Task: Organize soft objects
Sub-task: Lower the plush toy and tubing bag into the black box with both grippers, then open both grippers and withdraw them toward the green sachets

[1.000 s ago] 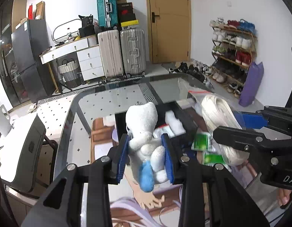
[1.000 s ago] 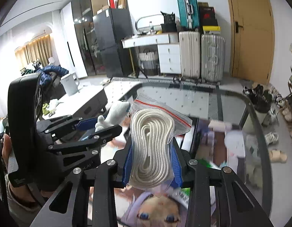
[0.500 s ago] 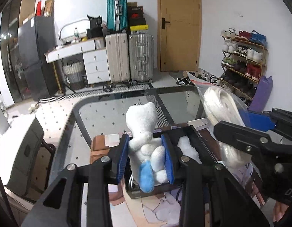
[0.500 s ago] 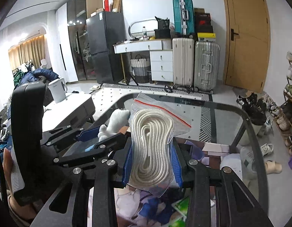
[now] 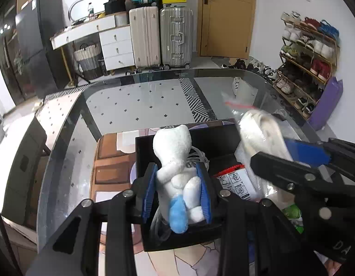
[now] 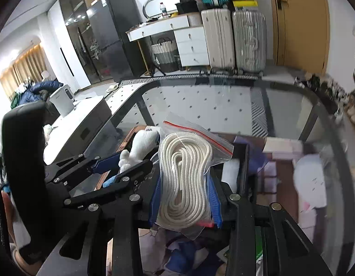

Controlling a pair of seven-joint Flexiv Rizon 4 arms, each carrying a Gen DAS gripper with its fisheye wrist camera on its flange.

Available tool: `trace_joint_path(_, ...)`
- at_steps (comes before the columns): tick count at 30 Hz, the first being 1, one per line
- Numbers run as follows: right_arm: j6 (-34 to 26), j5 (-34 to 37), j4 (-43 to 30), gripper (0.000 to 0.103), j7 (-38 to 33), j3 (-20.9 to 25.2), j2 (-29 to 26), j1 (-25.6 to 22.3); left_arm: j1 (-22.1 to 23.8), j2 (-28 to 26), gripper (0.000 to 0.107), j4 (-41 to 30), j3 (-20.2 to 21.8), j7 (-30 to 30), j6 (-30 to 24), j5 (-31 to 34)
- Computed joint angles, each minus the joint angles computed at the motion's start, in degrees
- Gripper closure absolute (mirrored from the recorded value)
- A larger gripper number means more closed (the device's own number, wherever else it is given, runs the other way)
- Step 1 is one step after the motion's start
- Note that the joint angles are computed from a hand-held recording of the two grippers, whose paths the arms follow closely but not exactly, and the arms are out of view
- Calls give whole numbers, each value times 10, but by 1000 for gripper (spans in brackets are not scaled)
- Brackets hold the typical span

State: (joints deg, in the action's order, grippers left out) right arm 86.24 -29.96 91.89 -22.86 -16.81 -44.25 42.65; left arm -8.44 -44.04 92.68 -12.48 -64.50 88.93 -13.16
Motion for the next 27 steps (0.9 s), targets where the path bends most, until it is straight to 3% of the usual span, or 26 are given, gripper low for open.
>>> trace_joint_path(6, 9, 25, -7, 61, -28, 63, -9, -44, -31, 3, 71, 0, 38, -11, 1, 14)
trace_joint_path(8, 16, 32, -5, 49, -33, 62, -9, -43, -34, 4, 71, -1, 44, -18, -11, 12)
trace_joint_path(10, 24, 42, 3, 45, -37, 62, -6, -41, -29, 6, 67, 1, 38, -21, -23, 9)
trace_joint_path(12, 33, 50, 12, 45, -39, 52, -2, -32, -19, 8, 47, 8, 23, -14, -16, 11)
trace_joint_path(18, 64, 75, 54, 45, -48, 18, 26, -4, -3, 22, 39, 24, 3, -12, -6, 5)
trace_joint_path(21, 63, 81, 116, 35, -43, -50, 68, 55, 2, 38, 25, 48, -1, -18, 23, 5)
trace_joint_path(25, 44, 66, 180, 30, -48, -100, 107, 102, 82, 66, 23, 113, -97, 7, 65, 20)
trace_joint_path(27, 36, 55, 203, 30, -48, -92, 121, 98, 125, 81, 22, 150, -147, 19, 75, 32)
